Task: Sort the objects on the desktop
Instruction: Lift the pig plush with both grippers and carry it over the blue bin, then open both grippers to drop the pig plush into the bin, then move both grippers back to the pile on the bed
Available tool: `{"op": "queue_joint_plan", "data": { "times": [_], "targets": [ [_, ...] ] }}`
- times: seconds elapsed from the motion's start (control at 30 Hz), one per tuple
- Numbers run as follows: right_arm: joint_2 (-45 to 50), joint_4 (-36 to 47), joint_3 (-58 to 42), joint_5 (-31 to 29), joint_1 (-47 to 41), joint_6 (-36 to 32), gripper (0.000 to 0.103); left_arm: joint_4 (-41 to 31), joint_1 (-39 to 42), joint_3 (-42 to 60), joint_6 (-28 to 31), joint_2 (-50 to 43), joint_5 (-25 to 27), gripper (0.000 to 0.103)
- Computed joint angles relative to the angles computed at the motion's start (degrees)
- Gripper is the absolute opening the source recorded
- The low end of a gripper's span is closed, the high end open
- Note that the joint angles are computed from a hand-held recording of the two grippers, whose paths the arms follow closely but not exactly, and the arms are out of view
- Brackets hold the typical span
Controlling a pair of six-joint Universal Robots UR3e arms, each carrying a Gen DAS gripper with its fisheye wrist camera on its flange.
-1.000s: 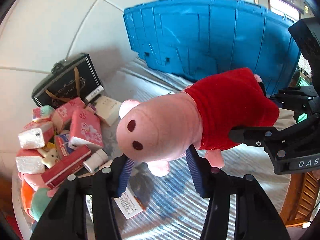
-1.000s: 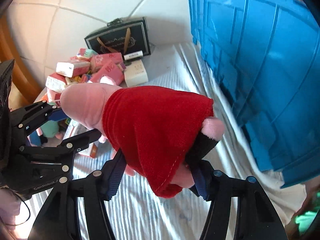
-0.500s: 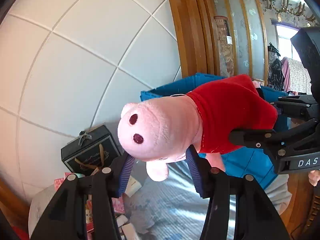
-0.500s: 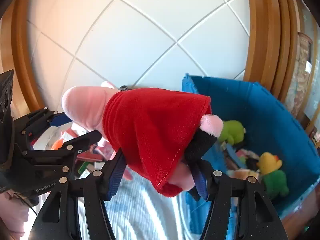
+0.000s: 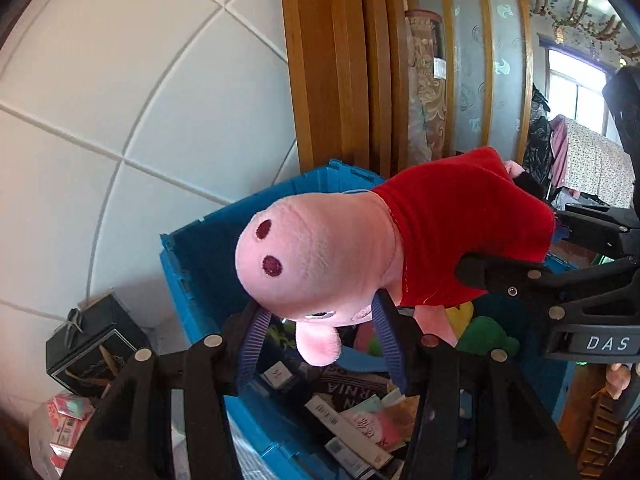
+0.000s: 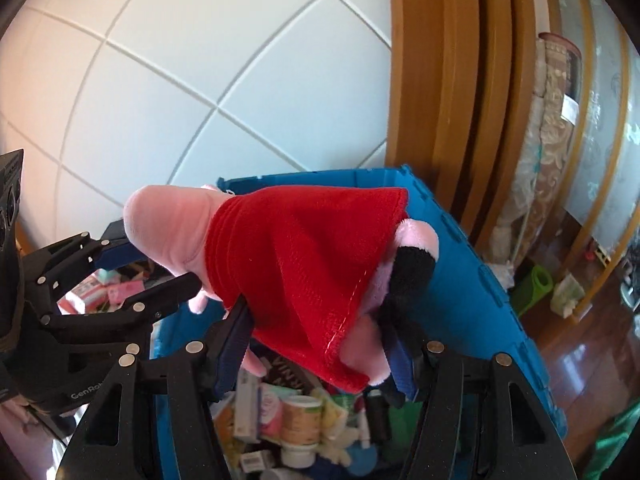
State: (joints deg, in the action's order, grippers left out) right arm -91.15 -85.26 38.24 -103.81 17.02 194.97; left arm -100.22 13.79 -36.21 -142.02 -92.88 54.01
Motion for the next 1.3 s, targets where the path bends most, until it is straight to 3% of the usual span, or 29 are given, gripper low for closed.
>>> {"op": "queue_joint_plan", "data": {
  "times": [0.1, 0.2, 0.37, 0.47, 0.53, 0.6, 0.7, 0.8, 0.83, 0.9, 0.97, 1.1, 1.3],
  "targets": [
    [-3.88, -0.73, 5.74, 9.74, -12.94, -5.75, 0.061, -0.88, -9.65, 11.01, -9.13, -10.26, 10.49, 0.051],
    [-4.82, -1.85, 10.49, 10.8, -17.83, -8.14, 0.061, -2.0, -14.84, 16.42, -14.14, -15.58, 17.35, 0.051],
    [-6.5, -3.82, 16.82, 10.49, -19.55, -10.4, 0.061, 3.6, -14.9, 5.74, -14.35, -11.11, 19.06, 0.051],
    [-6.42, -3.69, 17.75, 7.61, -17.11, -9.35, 0.062, 1.34, -11.64, 5.83, -14.32, -9.39, 17.46, 0.051],
    [-7.52, -4.49, 19.79, 7.64, -17.19, -9.64, 0.074, 1.14, -6.71, 1.4, -13.08, -5.08, 13.54, 0.051],
    [-7.78, -4.22, 19.7, 5.92, -14.38, -8.46, 0.1, 1.62, -0.56, -5.35, -10.82, 0.85, 9.73, 0.051],
    [-7.11, -3.97, 18.55, 1.64, -8.29, -5.76, 0.103, -2.82, 11.84, -11.61, -3.41, 8.68, 1.23, 0.054],
    [-5.65, -3.51, 15.97, -1.86, -1.54, -2.42, 0.103, -12.55, 29.84, -16.86, 7.8, 17.09, -9.78, 0.057],
    [-4.85, -3.53, 14.97, -3.59, 1.22, -0.95, 0.103, -19.1, 35.84, -15.61, 13.03, 18.13, -12.22, 0.057],
    [-3.15, -4.84, 13.65, -6.54, 6.46, 1.83, 0.103, -37.94, 47.84, -9.75, 28.8, 17.38, -17.25, 0.058],
    [-1.15, -6.05, 11.79, -9.02, 11.88, 5.33, 0.103, -46.46, 54.45, -5.8, 35.48, 15.27, -15.7, 0.058],
    [5.78, -6.54, 3.77, -12.4, 21.75, 11.98, 0.103, -51.7, 64.97, -7.94, 43.4, 14.3, -12.52, 0.058],
    [23.94, -2.55, -19.69, -16.35, 33.92, 18.14, 0.103, -52.07, 81.6, -17.35, 57.41, 16.05, -13.5, 0.058]
  ]
}}
